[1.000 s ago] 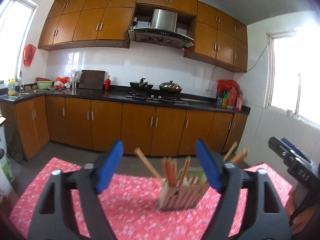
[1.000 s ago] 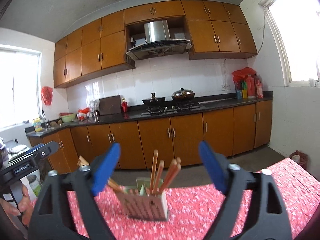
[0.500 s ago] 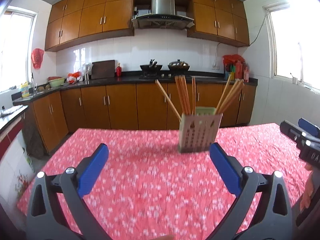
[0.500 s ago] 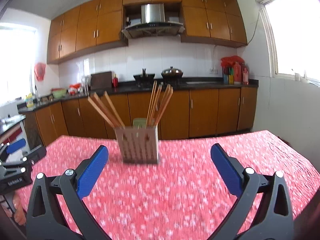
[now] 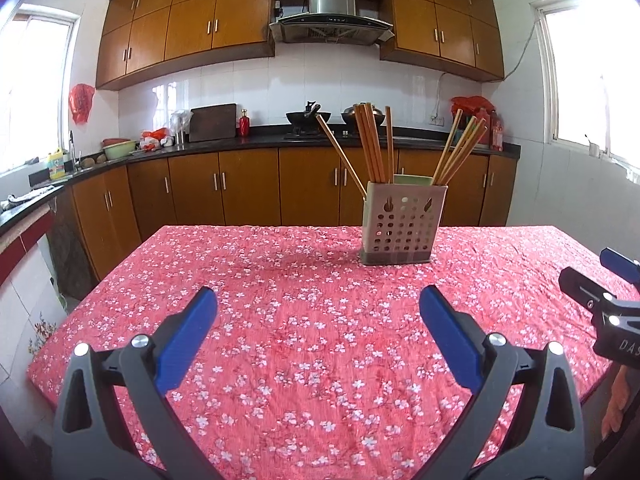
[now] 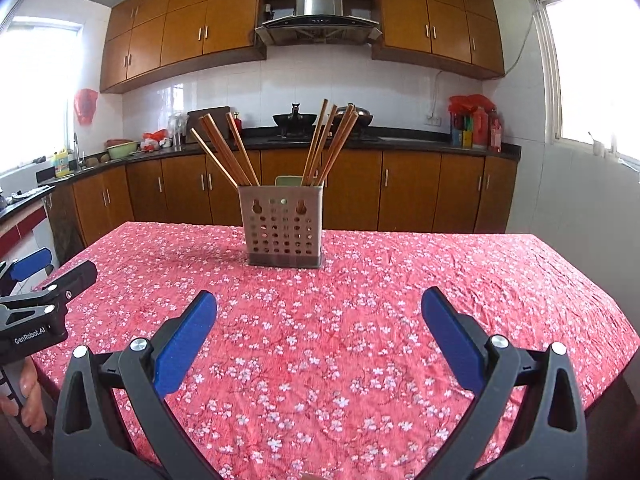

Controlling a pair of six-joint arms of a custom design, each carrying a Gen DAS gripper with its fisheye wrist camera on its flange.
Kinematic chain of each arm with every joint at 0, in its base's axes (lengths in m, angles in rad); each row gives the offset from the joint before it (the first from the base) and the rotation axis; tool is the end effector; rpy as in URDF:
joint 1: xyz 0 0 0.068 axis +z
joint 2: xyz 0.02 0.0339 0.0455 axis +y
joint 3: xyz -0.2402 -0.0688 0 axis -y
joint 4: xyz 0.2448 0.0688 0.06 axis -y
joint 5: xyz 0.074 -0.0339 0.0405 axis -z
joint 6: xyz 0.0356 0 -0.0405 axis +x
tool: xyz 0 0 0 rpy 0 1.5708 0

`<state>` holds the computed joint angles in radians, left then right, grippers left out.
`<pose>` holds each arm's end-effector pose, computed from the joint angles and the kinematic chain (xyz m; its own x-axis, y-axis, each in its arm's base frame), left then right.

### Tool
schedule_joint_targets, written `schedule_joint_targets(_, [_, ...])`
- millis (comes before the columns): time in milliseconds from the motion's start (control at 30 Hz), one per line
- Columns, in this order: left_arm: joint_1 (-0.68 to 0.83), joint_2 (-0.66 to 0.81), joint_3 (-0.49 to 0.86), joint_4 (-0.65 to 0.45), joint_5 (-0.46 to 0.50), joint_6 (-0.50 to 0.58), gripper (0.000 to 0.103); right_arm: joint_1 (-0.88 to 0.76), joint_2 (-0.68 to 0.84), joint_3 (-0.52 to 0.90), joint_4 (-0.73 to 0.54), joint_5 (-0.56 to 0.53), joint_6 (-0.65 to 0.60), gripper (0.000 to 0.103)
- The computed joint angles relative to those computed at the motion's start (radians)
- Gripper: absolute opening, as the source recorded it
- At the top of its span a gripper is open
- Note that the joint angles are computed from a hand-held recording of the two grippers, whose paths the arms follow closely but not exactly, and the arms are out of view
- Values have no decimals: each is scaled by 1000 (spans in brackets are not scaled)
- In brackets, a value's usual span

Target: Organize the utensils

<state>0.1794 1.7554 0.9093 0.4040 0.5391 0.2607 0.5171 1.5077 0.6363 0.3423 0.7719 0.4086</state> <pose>0.3632 0.0473 0.1614 -0.3285 0.1652 -0.9299 0.4017 0.9155 0.0208 0.2681 0.1239 0.1543 -0.3354 0.1368 -0.9321 0.3296 0.9439 0.0199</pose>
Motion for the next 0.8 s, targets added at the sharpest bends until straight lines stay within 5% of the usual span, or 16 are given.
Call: schedule_joint_targets(800, [-18, 12, 14, -36, -14, 2, 99, -25, -3, -8, -40, -33, 55, 101])
